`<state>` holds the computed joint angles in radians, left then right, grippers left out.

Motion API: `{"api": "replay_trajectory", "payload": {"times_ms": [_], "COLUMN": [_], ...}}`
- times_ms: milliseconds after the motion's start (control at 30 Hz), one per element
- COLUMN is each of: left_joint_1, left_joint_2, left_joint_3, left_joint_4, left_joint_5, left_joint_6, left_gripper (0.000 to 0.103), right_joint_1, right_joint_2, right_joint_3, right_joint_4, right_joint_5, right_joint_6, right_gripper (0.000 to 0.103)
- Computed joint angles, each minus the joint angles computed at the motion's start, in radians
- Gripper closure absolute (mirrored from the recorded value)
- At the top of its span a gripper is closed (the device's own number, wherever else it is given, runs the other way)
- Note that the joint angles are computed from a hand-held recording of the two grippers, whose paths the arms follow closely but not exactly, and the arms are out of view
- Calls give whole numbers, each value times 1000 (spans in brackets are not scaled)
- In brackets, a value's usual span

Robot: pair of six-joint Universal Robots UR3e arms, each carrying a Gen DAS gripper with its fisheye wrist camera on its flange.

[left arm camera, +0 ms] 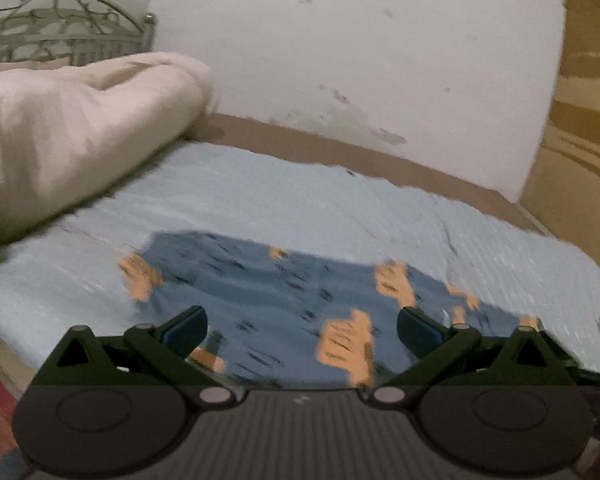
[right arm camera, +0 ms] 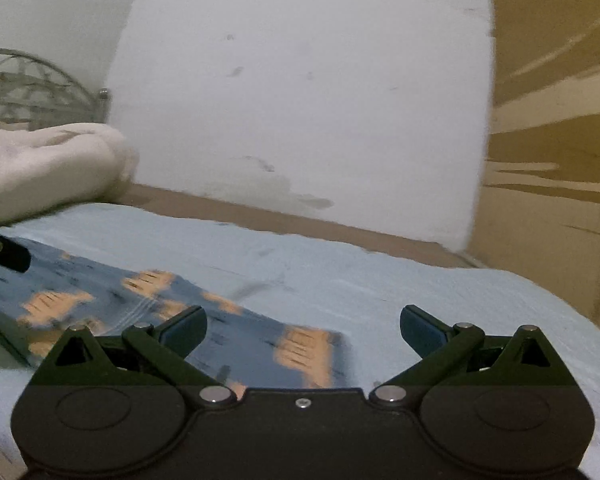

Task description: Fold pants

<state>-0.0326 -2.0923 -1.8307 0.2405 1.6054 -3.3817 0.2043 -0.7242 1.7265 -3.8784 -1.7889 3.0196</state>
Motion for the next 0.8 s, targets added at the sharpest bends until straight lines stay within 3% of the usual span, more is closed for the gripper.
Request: {"api": "replay_trajectory", "payload": {"times_ms": [200,367,433,600,800], "left_joint_1": [97,164,184,211,264], "left_joint_2": [80,55,34,-25,-118], "left_joint_3": [-19,-29,-52,-101,-94], "left_joint_4": [-47,-61,-33,73,197], "left_joint_5": [13,15,-7,-76,-190], "left_joint_6": [89,81,65,61,34], "left_gripper": [1,1,1,1,1], "right_joint_1": [95,161,161,150,131], "right_joint_2": [134,309,337,324,224], "right_joint_3": [-423,-790,-838,-756,-488], "right_joint_4": [364,632,681,591,312], "right_joint_5": [26,-96,-102,-81,-79], "right_joint_6": [-26,-76,-79,-90,-38], "right_gripper": [1,1,1,1,1]}}
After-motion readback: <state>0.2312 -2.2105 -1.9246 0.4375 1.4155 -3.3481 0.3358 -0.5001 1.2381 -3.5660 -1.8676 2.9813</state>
